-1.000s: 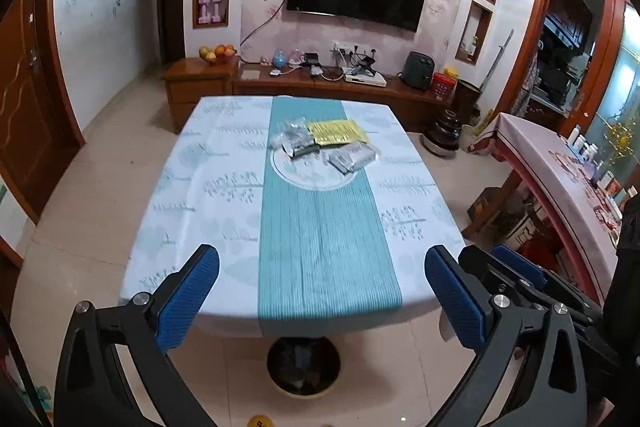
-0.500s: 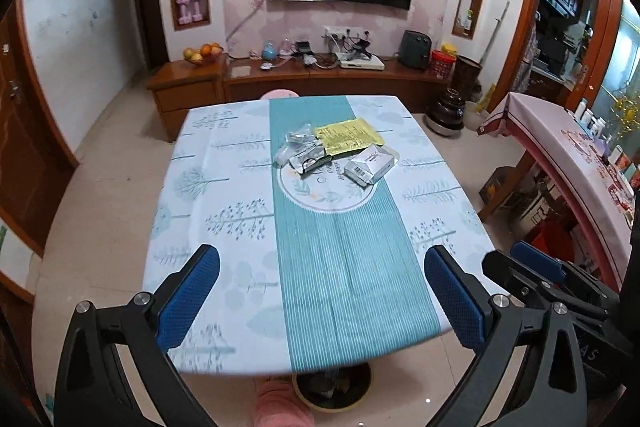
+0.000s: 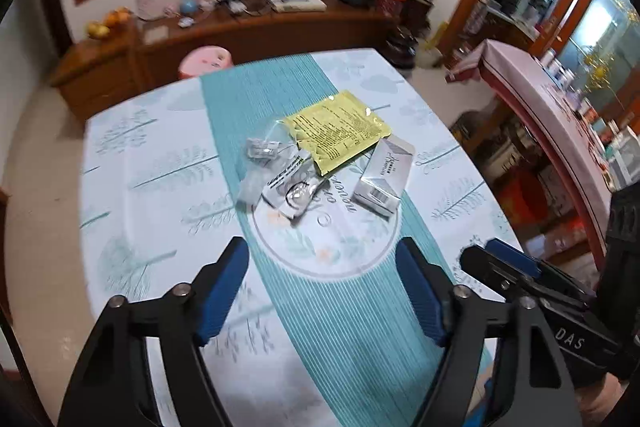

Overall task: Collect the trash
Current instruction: 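Grasp the white earplug wrapper with the left gripper while the right gripper lowers to the yellow packet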

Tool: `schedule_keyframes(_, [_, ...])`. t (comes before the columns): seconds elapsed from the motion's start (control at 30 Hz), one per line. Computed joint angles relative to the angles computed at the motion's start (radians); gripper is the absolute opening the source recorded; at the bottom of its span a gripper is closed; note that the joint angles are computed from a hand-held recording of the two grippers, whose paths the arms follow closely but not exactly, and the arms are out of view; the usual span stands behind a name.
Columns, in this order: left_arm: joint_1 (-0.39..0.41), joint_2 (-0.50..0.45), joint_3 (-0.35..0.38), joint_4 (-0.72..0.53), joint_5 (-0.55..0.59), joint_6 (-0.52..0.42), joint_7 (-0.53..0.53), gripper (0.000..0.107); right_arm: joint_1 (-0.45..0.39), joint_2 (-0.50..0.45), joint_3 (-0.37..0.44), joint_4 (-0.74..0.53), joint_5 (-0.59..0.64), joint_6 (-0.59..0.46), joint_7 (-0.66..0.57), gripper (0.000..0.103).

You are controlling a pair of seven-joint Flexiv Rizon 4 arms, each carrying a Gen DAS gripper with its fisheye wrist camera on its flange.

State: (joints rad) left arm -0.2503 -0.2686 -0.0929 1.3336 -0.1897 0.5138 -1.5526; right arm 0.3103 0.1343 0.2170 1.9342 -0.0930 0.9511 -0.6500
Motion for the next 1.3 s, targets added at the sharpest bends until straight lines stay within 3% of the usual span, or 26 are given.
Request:
schedule_keyframes(0.17, [0.032, -0.131, -0.024, -0.092, -0.058, -0.033, 0.101, 0.073, 0.004, -0.141, -0.029, -0.090, 0.016, 0.031, 0.027, 0.056])
schedule_keyframes(0.23, [0.033, -0.171, -0.028, -0.118, -0.070, -0.050, 0.124, 0.073, 0.001, -0.184, -0.036, -0.123, 0.054, 0.044, 0.004, 0.049])
schedule_keyframes(0.67, [-0.014, -0.410, -0.011, -0.371, -0.014, -0.186, 0.182, 0.072, -0.039, -0.322, -0.031, -0.188, 0.182, 0.171, -0.038, 0.049])
schedule_keyframes(1.1, [-0.024, -0.519, 0.006, -0.516, 0.015, -0.239, 0.197, 0.072, -0.063, -0.429, -0.008, -0.284, 0.278, 0.216, -0.081, 0.049])
schedule_keyframes(1.3, [-0.042, -0.545, 0.012, -0.560, 0.044, -0.248, 0.255, 0.069, -0.062, -0.482, -0.024, -0.341, 0.285, 0.157, 0.011, 0.049])
